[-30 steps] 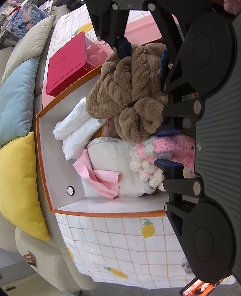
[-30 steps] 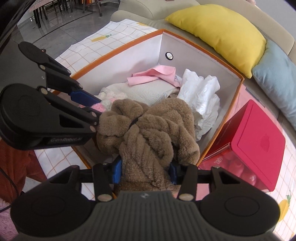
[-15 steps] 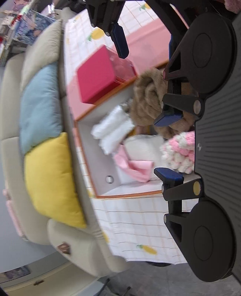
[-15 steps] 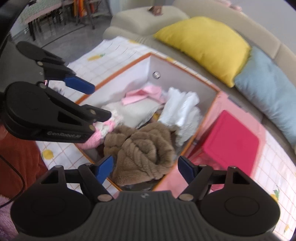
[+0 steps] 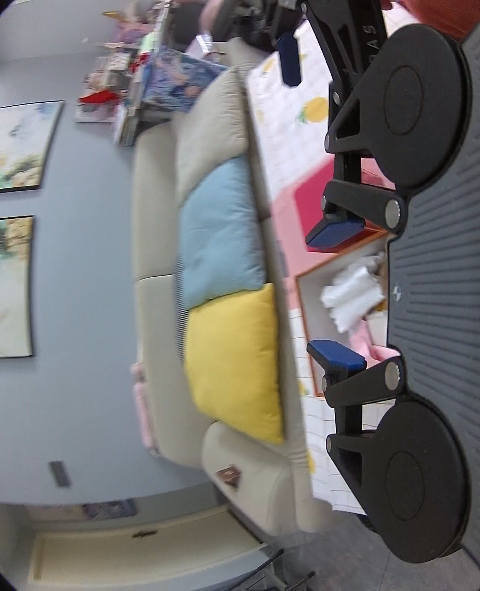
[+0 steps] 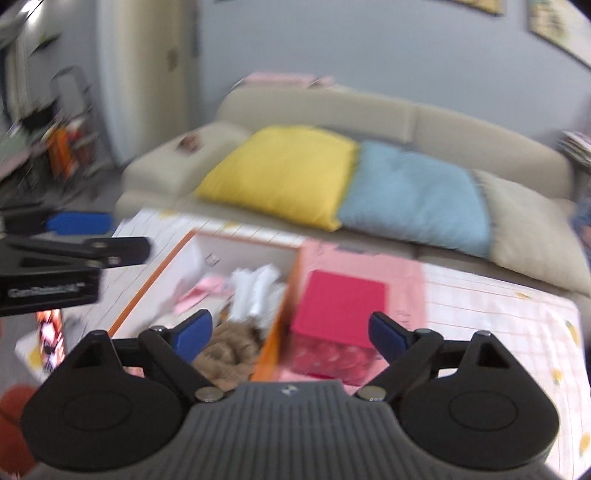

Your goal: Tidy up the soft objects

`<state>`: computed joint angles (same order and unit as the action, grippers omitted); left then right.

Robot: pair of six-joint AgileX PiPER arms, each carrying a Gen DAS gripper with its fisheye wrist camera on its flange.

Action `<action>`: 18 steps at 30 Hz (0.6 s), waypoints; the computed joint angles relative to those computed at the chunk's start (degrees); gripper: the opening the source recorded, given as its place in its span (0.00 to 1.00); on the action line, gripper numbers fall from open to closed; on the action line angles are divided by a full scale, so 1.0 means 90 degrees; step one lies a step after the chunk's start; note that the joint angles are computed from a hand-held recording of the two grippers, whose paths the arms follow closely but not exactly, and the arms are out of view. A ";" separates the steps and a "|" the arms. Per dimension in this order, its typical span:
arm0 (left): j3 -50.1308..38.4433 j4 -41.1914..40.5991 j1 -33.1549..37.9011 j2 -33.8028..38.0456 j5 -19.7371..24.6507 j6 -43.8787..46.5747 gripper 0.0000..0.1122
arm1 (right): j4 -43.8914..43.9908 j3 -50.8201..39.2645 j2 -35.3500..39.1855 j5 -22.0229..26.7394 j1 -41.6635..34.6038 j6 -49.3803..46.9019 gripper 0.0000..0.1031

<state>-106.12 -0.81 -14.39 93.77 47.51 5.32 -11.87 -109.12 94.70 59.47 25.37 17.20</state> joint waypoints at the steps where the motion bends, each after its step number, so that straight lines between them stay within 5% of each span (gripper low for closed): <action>1: 0.0262 0.0117 -0.0098 -0.0171 -0.0237 -0.0141 0.65 | -0.0224 0.0277 -0.0216 -0.0138 0.0042 0.0356 0.87; 6: 0.1566 0.1211 -0.0680 -0.0926 -0.1297 -0.1418 0.78 | -0.1094 0.1550 -0.1172 -0.0672 0.0221 0.2143 0.92; 9: 0.1963 0.2174 -0.1079 -0.1124 -0.1322 -0.2279 0.79 | -0.1989 0.2139 -0.1560 -0.0597 0.0620 0.3120 0.93; 18: 0.2813 0.2719 -0.1473 -0.1281 -0.0788 -0.3383 0.80 | -0.2989 0.3568 -0.2245 -0.0232 0.1453 0.4454 0.94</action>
<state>-80.80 23.66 -27.65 82.24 40.42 -25.13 -38.77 -77.01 74.50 57.38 38.44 57.29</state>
